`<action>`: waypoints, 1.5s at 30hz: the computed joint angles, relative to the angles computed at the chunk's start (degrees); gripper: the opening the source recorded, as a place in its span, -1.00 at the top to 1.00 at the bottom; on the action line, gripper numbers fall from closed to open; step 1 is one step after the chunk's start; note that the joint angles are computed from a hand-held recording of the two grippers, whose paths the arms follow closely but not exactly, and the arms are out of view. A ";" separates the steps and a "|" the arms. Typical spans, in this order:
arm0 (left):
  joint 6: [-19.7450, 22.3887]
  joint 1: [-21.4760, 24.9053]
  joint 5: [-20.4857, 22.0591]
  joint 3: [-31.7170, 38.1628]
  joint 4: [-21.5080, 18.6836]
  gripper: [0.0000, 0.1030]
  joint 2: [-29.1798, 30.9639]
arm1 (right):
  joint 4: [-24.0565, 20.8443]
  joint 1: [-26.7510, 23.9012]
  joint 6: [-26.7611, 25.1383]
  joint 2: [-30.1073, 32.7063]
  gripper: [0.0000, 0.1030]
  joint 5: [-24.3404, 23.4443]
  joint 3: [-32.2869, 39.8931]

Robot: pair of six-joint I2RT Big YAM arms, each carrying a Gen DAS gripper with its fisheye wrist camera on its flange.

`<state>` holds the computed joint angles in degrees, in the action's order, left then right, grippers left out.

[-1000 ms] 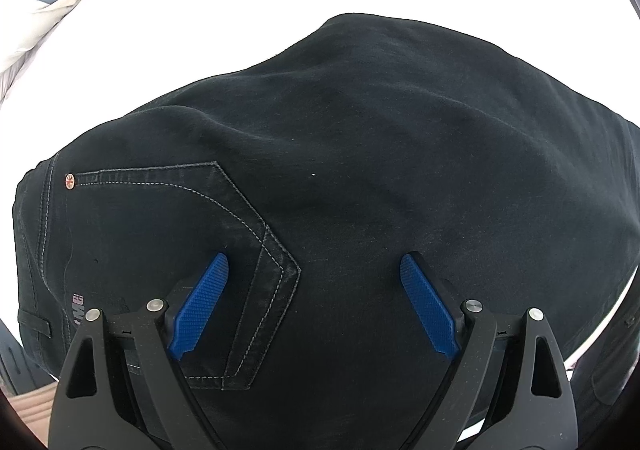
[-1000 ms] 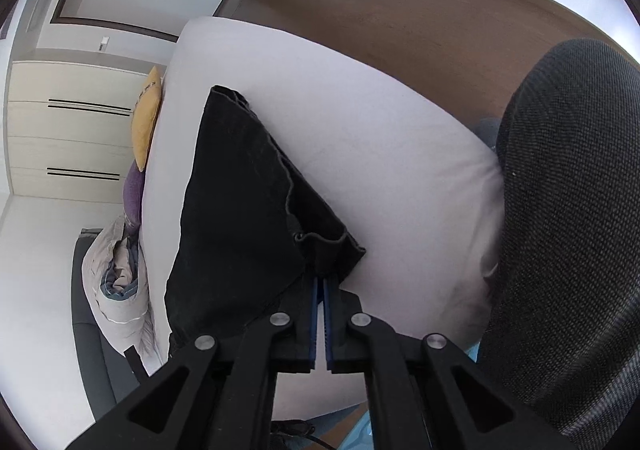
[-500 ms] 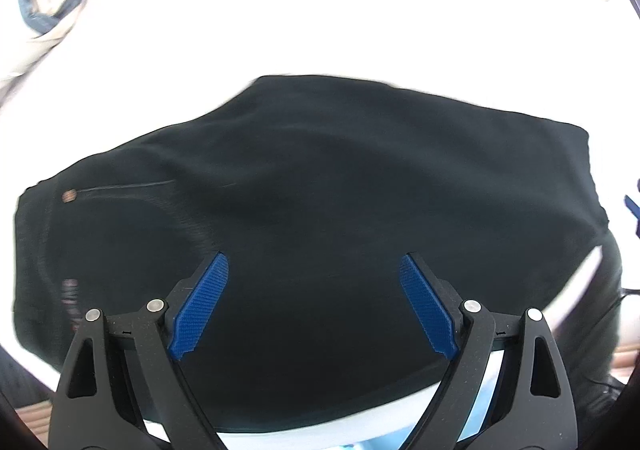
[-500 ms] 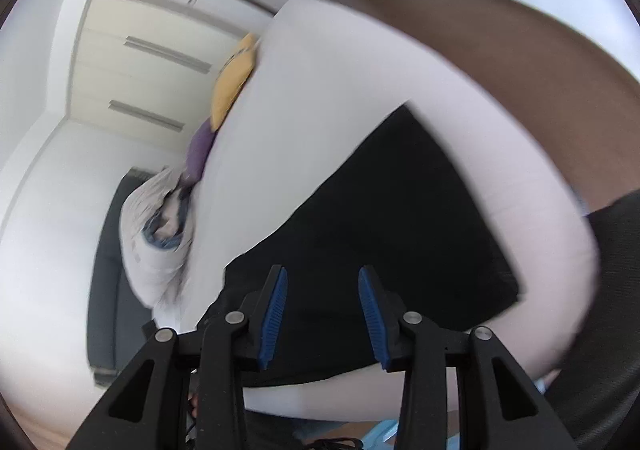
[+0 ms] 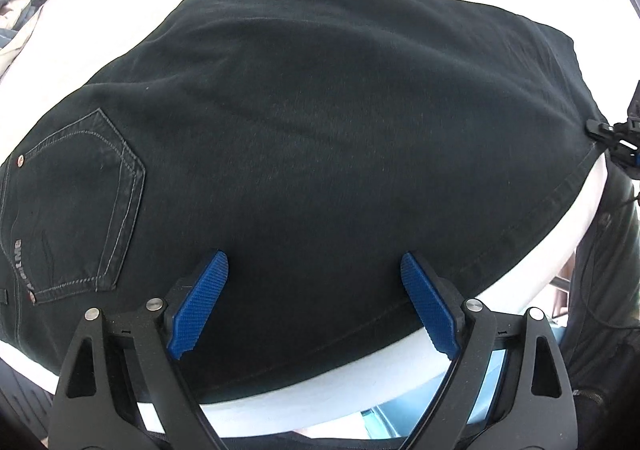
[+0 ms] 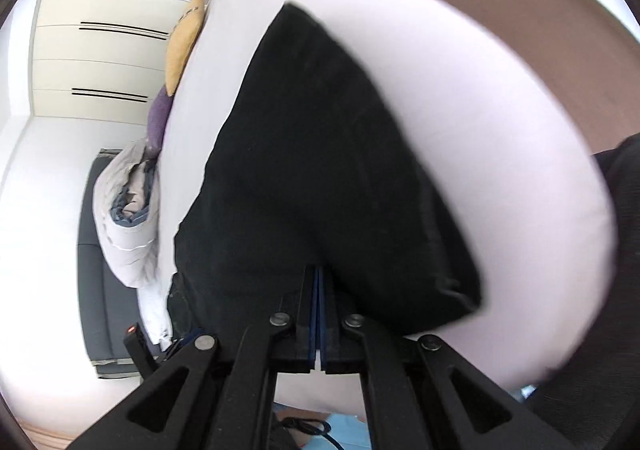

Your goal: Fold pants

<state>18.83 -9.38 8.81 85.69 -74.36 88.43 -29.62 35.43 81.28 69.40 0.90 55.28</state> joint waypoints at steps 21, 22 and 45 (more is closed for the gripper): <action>-2.00 -0.95 -0.37 -1.19 -1.31 -0.73 -1.69 | 10.73 4.04 -2.79 12.15 1.00 -16.80 5.37; -1.58 -0.85 -0.25 -0.32 -2.32 -0.73 -1.20 | 8.04 4.46 -3.23 11.17 1.00 -15.66 5.37; -13.39 -2.38 4.87 27.00 0.19 -0.70 21.16 | 15.71 -6.88 -13.94 22.12 0.70 -17.13 15.99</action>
<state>5.44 -11.76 13.68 112.68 -74.17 109.59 -13.91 28.55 67.34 91.52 -16.22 71.27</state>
